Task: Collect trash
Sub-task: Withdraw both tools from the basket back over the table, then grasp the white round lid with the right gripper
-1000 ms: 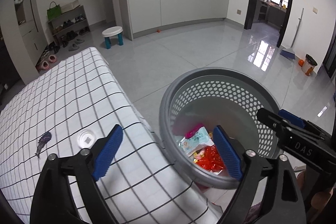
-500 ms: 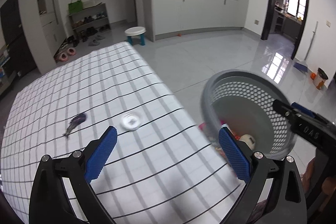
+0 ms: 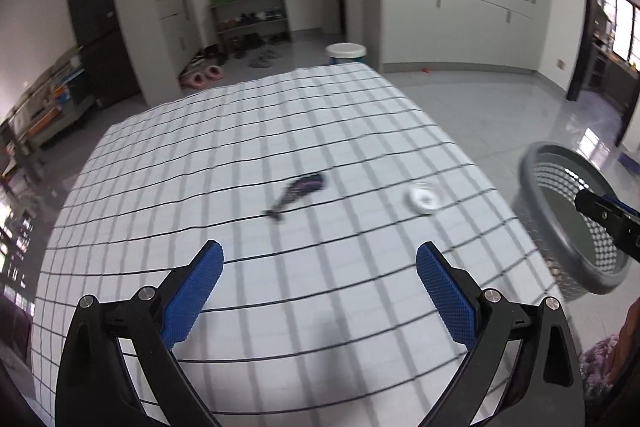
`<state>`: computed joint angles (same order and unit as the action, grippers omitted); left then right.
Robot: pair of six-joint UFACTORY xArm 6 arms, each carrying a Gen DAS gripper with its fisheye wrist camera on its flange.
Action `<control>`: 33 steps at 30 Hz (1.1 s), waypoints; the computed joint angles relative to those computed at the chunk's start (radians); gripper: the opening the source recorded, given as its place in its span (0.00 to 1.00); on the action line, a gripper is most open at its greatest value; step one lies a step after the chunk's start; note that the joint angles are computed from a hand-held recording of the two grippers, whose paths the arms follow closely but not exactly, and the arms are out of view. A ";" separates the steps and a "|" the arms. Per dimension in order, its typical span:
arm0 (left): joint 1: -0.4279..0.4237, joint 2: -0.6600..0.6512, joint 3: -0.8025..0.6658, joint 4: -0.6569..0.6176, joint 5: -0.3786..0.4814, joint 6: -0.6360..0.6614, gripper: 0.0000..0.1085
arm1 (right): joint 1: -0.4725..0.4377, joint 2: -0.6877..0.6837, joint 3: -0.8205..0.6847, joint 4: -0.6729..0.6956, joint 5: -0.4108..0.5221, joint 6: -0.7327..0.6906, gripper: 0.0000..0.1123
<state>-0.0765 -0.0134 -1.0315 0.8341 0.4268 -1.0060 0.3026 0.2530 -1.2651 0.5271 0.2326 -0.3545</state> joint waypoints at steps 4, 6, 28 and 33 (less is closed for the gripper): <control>0.045 -0.036 0.041 0.049 -0.004 -0.042 0.88 | 0.057 0.054 -0.070 -0.065 0.037 0.042 0.64; 0.062 -0.045 0.049 0.043 -0.005 -0.040 0.88 | 0.078 0.090 -0.119 -0.097 0.070 0.063 0.64; 0.125 -0.005 0.056 -0.142 -0.056 0.098 0.88 | 0.124 0.533 -0.730 -0.408 0.425 0.227 0.51; 0.119 0.024 0.027 -0.186 -0.053 0.137 0.88 | 0.124 0.516 -0.671 -0.402 0.342 0.211 0.37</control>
